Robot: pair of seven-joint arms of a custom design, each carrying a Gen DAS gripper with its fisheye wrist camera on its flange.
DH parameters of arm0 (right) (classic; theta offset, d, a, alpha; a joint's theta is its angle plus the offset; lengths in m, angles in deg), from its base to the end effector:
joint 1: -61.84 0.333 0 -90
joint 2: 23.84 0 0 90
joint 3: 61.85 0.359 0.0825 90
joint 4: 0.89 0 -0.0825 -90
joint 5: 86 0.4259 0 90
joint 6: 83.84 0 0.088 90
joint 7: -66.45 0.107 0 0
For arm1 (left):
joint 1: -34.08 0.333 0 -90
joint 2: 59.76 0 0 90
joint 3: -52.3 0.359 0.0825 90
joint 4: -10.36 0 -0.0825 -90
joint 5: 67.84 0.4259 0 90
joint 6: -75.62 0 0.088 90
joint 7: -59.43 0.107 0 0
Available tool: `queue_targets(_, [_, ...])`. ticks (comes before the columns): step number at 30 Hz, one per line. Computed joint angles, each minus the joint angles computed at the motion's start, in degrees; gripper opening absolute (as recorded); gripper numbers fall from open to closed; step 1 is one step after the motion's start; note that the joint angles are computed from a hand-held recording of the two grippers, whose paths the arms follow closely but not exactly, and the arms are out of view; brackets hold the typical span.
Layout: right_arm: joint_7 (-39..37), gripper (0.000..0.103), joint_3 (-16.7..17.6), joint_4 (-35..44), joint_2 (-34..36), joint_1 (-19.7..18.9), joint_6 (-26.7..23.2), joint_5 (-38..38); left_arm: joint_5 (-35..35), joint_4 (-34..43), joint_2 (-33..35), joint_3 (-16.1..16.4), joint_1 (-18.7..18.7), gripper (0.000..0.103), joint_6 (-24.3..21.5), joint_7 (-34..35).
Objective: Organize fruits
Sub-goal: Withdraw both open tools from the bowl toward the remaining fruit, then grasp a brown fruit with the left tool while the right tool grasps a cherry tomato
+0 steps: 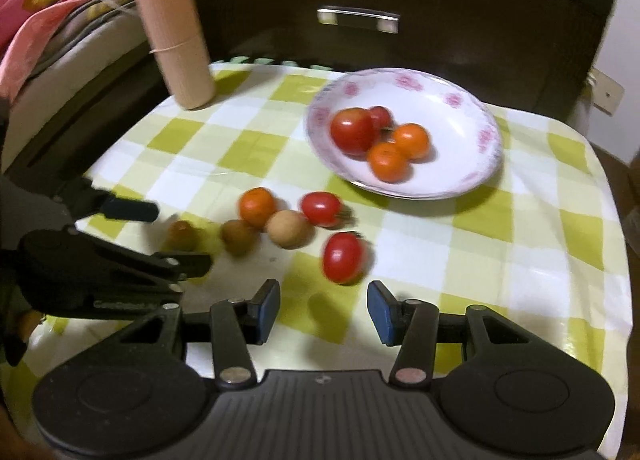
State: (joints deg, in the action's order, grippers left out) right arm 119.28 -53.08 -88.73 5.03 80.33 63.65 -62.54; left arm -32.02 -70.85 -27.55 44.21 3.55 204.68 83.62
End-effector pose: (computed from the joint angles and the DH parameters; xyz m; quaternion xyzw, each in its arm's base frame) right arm 0.7176 0.3362 0.4448 -0.8784 0.3575 -0.0801 0.3069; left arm 0.6498 -0.4673 0.4268 -0.7387 0.6193 -0.1627 0.2104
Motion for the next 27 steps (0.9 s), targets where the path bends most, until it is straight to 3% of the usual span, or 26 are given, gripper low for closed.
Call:
queue_targets(6, [3.9,0.046,-1.5,2.0,1.6,0.0,-0.4,-1.2,0.2,0.5,0.6,0.1,-0.3,0.056,0.5,0.5])
queue_targets(10, [3.8,0.046,-1.0,3.0,2.6,-0.3,-0.4,-1.5,0.1,0.4,0.3,0.0,-0.4,0.042,0.8,0.7])
queue_targets(15, [3.0,0.046,-0.3,5.3,4.4,-0.2,-1.0,-1.5,-0.1,-0.1,0.0,-0.1,-0.2,0.033,1.9,0.6])
queue_targets(24, [4.6,0.048,-0.6,10.7,8.3,0.6,-3.9,-1.8,-1.2,-0.5,-0.1,-0.5,0.1,0.036,2.7,2.5])
queue_targets(27, [4.5,0.048,-0.8,10.1,8.3,0.9,-2.7,-2.7,-1.1,-0.5,0.0,-0.4,0.0,0.037,2.9,2.8])
